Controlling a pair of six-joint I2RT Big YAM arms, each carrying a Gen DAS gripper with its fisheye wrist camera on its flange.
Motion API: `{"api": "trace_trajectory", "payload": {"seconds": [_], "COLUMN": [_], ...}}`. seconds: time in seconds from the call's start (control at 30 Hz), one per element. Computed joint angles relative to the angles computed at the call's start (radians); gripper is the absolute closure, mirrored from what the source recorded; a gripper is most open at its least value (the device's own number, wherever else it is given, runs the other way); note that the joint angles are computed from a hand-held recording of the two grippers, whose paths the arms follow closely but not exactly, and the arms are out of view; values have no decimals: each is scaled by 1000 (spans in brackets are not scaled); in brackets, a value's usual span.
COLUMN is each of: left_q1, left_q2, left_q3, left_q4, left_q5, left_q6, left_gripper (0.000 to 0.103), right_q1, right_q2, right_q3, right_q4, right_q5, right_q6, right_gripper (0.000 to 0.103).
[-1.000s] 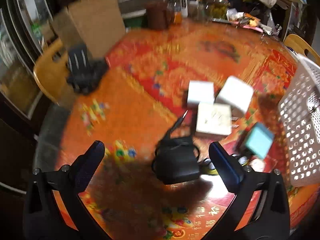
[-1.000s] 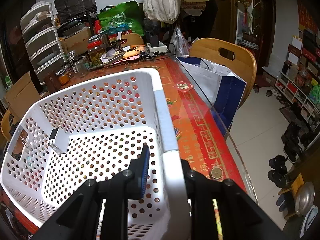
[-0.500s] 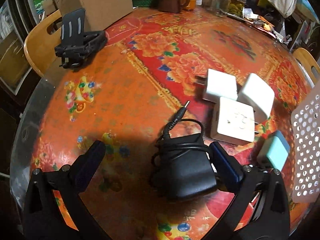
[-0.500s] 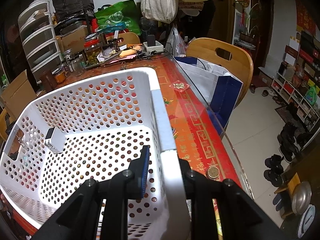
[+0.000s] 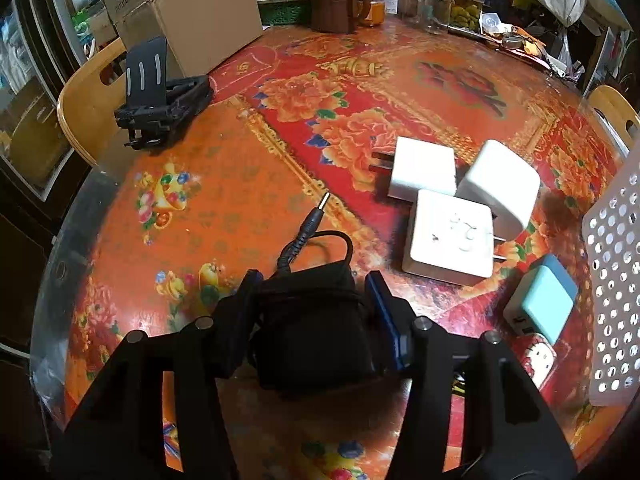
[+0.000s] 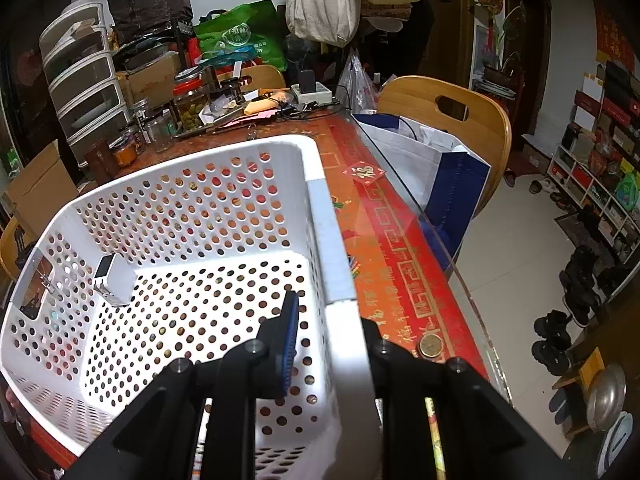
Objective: Organize rigid objects
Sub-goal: 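Grasp the black power adapter with cable using the left tool, then lift the black adapter with the left tool and lower it into the basket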
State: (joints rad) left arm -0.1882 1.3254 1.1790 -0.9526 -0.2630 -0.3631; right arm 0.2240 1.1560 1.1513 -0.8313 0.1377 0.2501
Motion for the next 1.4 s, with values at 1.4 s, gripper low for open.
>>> {"api": "trace_trajectory", "payload": {"seconds": [1.4], "left_q1": [-570], "left_q2": [196], "left_q3": [507], "left_q4": [-187], "left_q5": [-543], "left_q6": [125], "left_gripper": [53], "right_q1": [-16], "right_q2": [-2], "right_q3": [-13], "right_q4": [46], "right_q5": [-64], "right_q6": [-28], "right_gripper": [85]}}
